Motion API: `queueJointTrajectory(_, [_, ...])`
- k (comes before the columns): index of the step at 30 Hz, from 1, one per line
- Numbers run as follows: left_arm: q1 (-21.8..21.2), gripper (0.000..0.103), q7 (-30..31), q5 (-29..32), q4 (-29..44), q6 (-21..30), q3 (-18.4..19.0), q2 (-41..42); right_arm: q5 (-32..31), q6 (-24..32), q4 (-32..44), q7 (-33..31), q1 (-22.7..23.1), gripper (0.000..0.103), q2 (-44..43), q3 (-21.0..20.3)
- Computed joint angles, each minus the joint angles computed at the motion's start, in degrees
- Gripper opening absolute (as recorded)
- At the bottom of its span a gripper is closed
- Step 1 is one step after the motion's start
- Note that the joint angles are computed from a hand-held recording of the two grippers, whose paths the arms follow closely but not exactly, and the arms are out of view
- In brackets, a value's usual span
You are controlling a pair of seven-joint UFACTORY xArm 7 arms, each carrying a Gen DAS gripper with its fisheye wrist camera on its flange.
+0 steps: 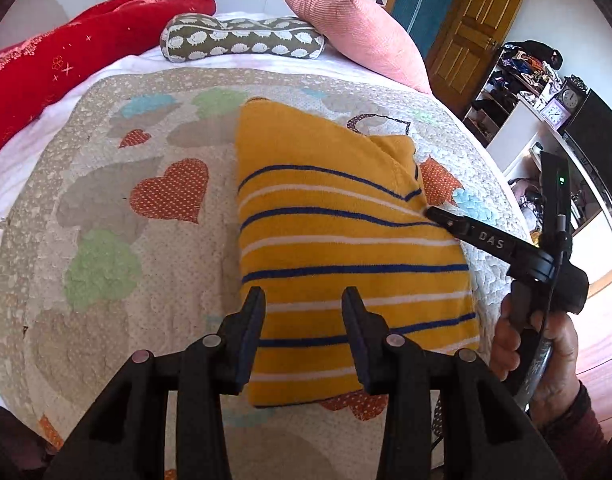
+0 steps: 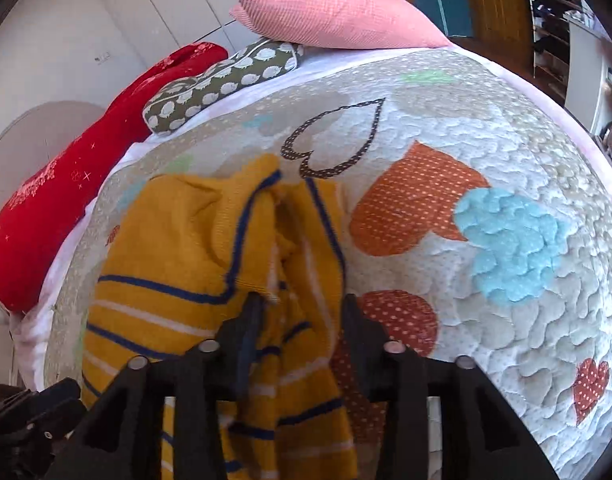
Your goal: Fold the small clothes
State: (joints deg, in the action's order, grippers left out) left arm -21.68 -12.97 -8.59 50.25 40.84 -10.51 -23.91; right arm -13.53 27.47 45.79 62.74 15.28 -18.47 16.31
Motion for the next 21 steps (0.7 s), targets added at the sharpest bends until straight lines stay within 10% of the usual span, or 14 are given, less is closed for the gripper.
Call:
queueJointTrajectory(9, [9.92, 0.047, -10.05, 17.60, -3.07, 1.22, -6.36, -9.70, 2.34, 10.81, -12.68, -0.90, 0.42, 0.049, -23.50, 1.82])
queueJointTrajectory(13, [12.87, 0.072, -15.64, 23.40, -4.02, -0.82, -8.94, -12.89, 3.71, 13.13, -14.23, 3.17, 0.07, 0.049, -29.47, 6.05])
queueJointTrajectory(21, [10.53, 0.083, -17.23, 21.70, -5.21, 2.76, -7.11, -19.01, 2.59, 14.43, -11.28, 7.55, 1.36, 0.055, -25.59, 11.90])
